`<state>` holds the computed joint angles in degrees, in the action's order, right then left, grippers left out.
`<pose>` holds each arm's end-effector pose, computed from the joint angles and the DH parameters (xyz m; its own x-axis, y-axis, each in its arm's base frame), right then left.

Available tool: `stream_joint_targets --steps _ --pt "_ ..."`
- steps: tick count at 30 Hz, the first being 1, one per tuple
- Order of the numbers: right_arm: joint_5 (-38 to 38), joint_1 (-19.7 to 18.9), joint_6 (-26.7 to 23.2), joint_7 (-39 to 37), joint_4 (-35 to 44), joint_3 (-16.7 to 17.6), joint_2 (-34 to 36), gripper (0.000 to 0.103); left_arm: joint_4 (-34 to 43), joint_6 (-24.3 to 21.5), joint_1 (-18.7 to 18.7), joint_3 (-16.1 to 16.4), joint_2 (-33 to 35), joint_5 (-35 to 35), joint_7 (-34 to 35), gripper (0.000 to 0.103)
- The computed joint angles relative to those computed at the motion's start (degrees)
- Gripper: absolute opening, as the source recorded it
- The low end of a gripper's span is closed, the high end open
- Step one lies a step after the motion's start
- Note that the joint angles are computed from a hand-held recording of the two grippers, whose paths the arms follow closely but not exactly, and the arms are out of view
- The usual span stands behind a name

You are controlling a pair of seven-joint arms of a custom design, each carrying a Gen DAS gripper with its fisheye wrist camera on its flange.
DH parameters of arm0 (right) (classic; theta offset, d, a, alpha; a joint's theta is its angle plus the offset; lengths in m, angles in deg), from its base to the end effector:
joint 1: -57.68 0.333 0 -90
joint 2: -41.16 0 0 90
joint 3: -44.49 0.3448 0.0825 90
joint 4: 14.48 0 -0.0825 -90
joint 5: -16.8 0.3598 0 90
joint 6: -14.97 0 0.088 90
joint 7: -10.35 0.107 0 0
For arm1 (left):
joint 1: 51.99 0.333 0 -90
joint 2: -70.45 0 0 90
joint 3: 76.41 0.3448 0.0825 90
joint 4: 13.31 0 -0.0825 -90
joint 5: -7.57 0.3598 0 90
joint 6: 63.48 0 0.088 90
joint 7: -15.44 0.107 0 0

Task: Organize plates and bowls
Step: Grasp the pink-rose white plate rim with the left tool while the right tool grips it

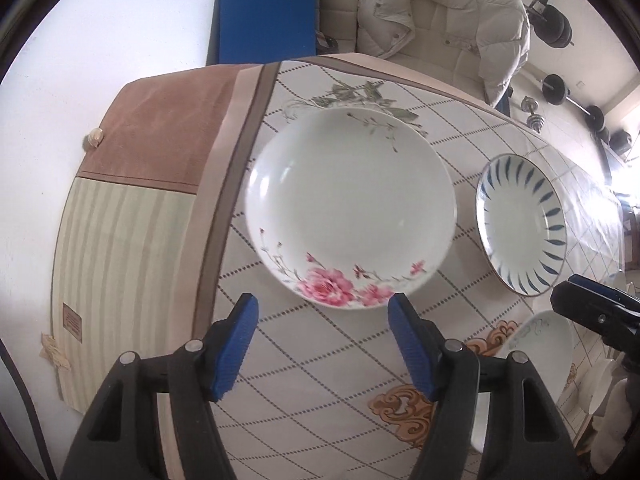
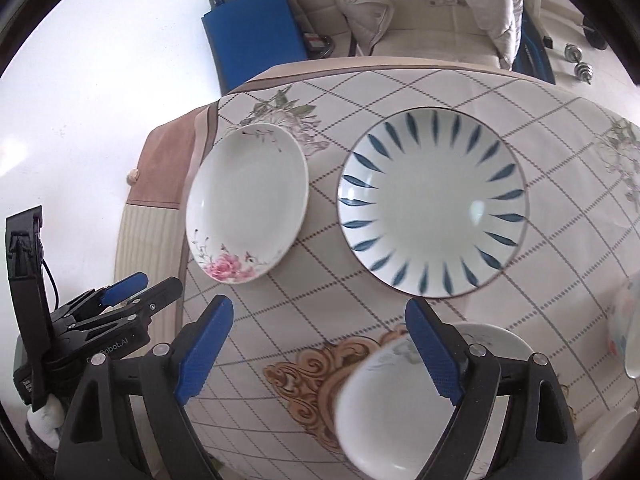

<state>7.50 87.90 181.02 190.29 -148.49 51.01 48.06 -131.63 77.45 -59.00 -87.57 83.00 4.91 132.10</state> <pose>0.4266 0.3291 0.3787 -0.6267 -0.6568 -0.4195 -0.6916 0.7168 -0.0890 0.5590 -0.1780 0.3909 -0.6740 -0.7386 -0.0101 -0.7236 0.6629 -0.1922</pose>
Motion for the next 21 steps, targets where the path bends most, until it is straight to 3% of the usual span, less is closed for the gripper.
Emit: stream_joint_targets --steps 3,6,10,15,21 --pt "11.3 -5.3 1.7 -12.3 5.2 3.6 6.1 0.09 8.3 -2.8 0.3 1.3 6.6 1.7 -1.5 0.066" --pt "19.7 -10.1 1.2 -22.9 10.5 6.6 11.6 0.09 18.4 -9.7 1.2 1.5 14.2 1.0 -2.7 0.065" --pt "23.6 -12.4 -4.3 -31.4 17.9 5.8 17.8 0.09 29.1 -18.6 2.9 0.7 22.1 -2.1 -3.7 0.064" --pt "27.8 -14.8 -8.3 -39.8 24.3 5.5 23.8 0.085 33.1 -21.4 3.0 0.0 26.3 -3.1 -4.2 0.06" --pt "34.9 -18.3 -8.2 -48.0 27.2 7.8 27.6 0.071 34.3 -23.0 2.3 -0.6 28.2 -3.0 -3.1 0.048"
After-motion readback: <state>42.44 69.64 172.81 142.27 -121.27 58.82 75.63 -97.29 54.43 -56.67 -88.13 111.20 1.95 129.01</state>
